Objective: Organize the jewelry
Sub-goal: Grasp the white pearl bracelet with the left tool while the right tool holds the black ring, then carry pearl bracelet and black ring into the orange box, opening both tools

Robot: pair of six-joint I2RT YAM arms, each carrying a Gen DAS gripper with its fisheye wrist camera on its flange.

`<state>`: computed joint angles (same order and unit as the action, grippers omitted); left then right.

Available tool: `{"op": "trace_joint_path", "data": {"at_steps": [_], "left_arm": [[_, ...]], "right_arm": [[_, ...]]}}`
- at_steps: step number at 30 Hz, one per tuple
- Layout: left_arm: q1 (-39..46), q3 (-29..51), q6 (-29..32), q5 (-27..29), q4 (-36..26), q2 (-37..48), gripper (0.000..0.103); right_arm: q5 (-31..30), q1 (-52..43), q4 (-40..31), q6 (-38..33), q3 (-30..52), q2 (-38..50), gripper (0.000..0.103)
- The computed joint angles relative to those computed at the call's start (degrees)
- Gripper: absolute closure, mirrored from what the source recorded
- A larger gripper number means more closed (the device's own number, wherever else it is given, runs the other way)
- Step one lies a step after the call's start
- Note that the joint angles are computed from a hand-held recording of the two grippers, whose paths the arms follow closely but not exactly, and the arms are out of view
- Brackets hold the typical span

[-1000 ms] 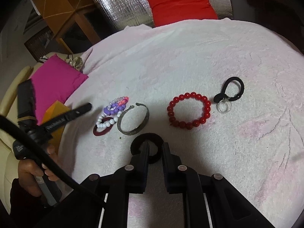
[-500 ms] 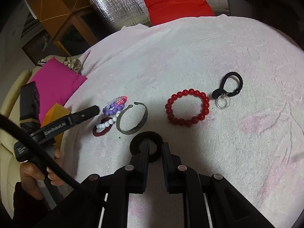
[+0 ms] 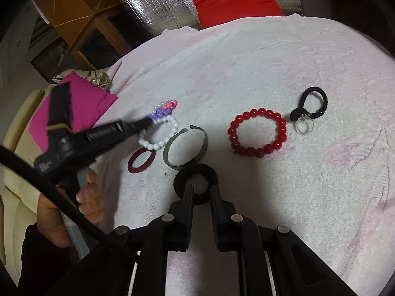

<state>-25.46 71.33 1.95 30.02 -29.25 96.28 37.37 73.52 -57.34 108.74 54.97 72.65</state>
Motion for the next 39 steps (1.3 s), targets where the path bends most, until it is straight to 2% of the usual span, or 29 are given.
{"op": "trace_joint_path", "data": {"at_steps": [8,14,21,23,26,29,31,33,36,38,39], "left_arm": [[3.52,0.59,1.6,-1.28,-0.39,-0.63,0.094],[5.66,1.28,3.4,0.52,-1.17,-1.92,0.094],[8.33,-1.49,7.21,2.12,-3.07,-8.67,0.094],[8.93,-2.86,8.34,2.38,-3.11,-10.8,0.094],[9.28,-4.82,10.48,2.34,-3.73,-13.55,0.094],[8.72,-5.83,11.87,1.79,-4.41,-14.61,0.094],[8.25,-5.94,11.76,1.36,-4.6,-14.55,0.094],[8.09,-5.92,11.58,1.26,-4.69,-14.46,0.094],[8.08,-6.16,11.9,1.22,-4.8,-14.9,0.094],[8.46,-6.41,12.33,1.36,-4.83,-15.32,0.094],[8.79,-6.28,12.51,1.62,-5.18,-15.35,0.094]], "right_arm": [[0.34,-0.33,0.54,0.15,-0.41,-0.23,0.088],[2.35,0.4,-0.42,1.05,0.17,-0.3,0.089],[6.35,0.94,0.24,-2.37,3.38,1.26,0.088],[6.94,1.15,-1.7,-2.49,5.21,2.28,0.088],[4.69,0.64,-3.85,-1.13,4.95,1.36,0.088],[1.75,-0.44,-5.94,1.85,3.3,1.06,0.083],[-1.63,-2.78,-2.13,0.17,0.26,-0.48,0.065],[-3.11,-4.31,1.54,-1.15,-1.85,-1.1,0.062],[-3.88,-6.2,-0.45,-5.98,1.63,4.04,0.061],[-3.6,-6.52,-3.37,-7.95,4.74,8.32,0.071],[-3.21,-6.45,-5.05,-8.68,6.23,10.07,0.092]]}}
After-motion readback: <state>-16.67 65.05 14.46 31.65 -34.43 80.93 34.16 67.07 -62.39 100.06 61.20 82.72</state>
